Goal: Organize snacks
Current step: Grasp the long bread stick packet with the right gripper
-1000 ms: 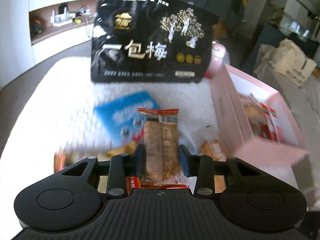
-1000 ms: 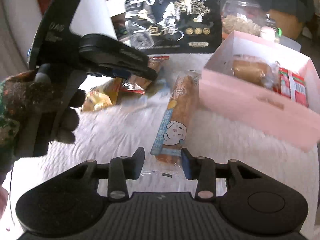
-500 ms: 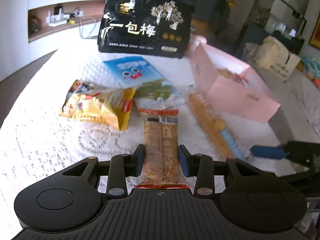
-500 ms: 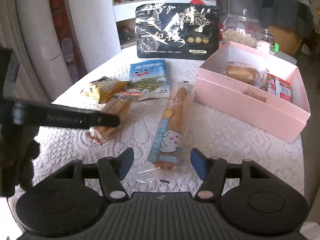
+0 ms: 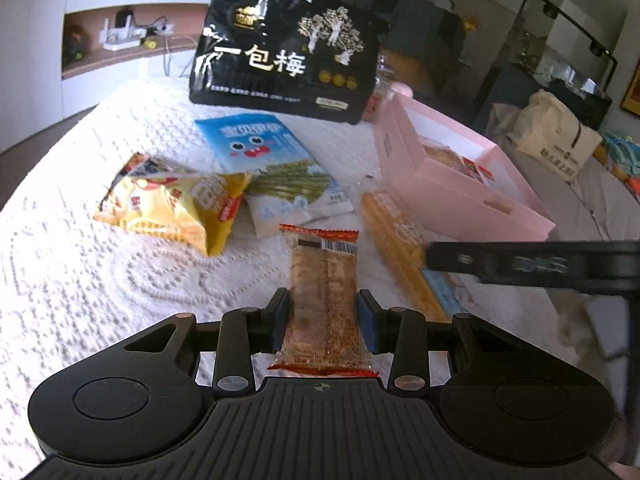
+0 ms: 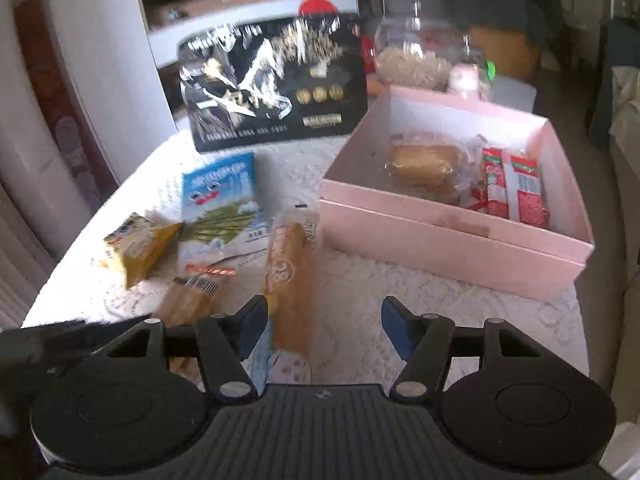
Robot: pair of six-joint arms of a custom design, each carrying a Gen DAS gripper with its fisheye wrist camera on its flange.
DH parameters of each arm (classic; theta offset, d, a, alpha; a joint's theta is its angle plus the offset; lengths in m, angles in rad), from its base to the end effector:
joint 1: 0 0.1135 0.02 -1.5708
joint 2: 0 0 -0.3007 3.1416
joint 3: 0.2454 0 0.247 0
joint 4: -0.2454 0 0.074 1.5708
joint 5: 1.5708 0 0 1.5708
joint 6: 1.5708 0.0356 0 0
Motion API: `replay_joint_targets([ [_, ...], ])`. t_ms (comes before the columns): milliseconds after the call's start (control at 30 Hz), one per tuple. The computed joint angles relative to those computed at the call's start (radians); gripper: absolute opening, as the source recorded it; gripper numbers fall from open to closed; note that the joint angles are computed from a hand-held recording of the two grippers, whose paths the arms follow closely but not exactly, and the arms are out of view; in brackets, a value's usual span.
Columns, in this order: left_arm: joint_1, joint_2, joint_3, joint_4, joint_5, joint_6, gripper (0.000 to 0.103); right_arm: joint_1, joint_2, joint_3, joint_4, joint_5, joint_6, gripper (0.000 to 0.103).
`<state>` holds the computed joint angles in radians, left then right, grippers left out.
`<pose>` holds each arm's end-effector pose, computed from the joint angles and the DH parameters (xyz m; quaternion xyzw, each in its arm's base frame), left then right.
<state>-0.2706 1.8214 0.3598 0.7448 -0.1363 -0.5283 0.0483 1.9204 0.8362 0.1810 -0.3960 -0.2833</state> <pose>0.2544 -0.0656 0.1014 -0.1446 0.8969 -0.1036 0.4048 0.3532 0.0308 0.1284 -0.2164 0.9030 0.1469 0.3408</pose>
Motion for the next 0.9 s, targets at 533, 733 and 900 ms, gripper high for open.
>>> replay_joint_targets([
  [533,-0.079,-0.073,0.018,-0.101,-0.073,-0.024,0.041,-0.057,-0.19,-0.153,-0.165,-0.116,-0.184,0.022],
  [733,-0.049,-0.091,-0.008,-0.097,-0.067,-0.03,0.041,-0.035,-0.188,-0.185,-0.011,-0.037,-0.118,0.051],
  [900,-0.031,-0.081,-0.02,-0.082,-0.041,-0.031,0.041,0.001,-0.091,-0.09,-0.045,-0.008,-0.081,0.064],
])
